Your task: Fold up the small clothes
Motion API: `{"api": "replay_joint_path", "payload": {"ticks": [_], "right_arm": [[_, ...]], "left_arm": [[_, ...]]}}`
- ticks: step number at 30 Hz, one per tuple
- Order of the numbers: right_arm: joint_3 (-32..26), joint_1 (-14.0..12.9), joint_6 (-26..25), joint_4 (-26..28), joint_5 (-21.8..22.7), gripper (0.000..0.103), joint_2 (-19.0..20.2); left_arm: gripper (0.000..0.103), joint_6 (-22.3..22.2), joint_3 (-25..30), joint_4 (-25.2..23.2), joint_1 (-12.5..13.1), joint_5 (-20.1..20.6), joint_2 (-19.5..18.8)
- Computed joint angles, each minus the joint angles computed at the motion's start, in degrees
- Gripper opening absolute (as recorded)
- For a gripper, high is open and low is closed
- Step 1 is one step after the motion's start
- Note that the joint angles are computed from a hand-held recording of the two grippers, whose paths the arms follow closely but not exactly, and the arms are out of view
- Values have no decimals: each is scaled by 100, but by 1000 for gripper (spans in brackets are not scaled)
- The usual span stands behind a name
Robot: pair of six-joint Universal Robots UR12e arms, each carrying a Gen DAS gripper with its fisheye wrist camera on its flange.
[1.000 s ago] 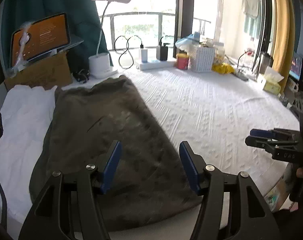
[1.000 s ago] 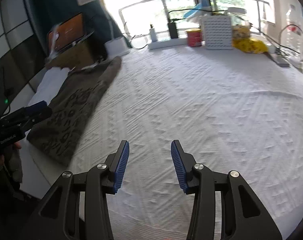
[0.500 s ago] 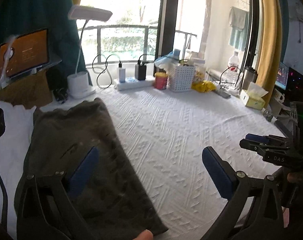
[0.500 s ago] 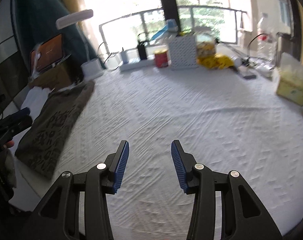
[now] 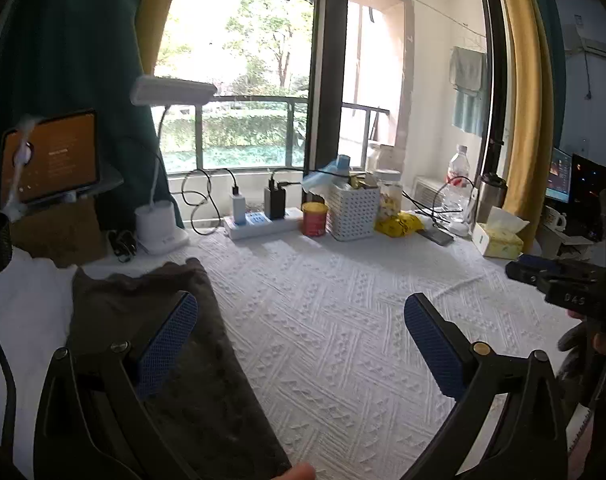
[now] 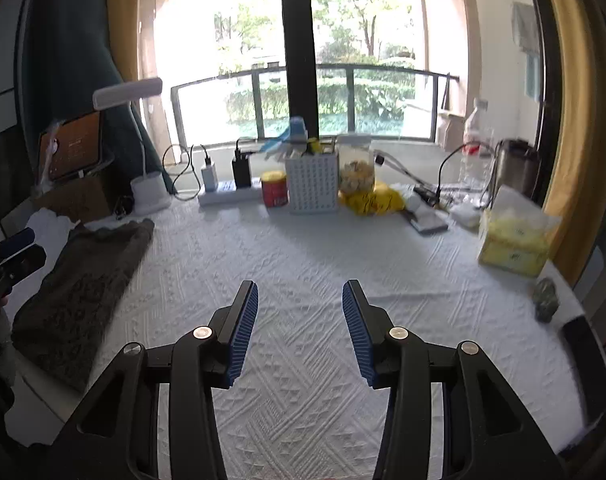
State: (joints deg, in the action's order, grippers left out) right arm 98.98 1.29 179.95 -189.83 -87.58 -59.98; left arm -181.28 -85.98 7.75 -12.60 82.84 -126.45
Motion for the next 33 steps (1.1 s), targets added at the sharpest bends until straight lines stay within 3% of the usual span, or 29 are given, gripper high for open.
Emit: {"api": "replay_joint_path", "payload": {"ticks": [6,12,19,25,33], "right_arm": [[0,49,2,-175,-139,47,-100],[-10,90,-3,-338,-221,47,-175],[88,136,21,-1064,-171,47,-255],[108,230,-126,-1457,-448,47,-298],[81,367,-302,-1625,-794,47,-374]], "left_arm": [[102,129,-8,269,2,88,60],[102,148,-64,830,-16,330,95],[102,45,-125,1292,15,531,153],[102,-96,-183,1535,45,679,203],[102,84,-289,1792,104,687,294]]}}
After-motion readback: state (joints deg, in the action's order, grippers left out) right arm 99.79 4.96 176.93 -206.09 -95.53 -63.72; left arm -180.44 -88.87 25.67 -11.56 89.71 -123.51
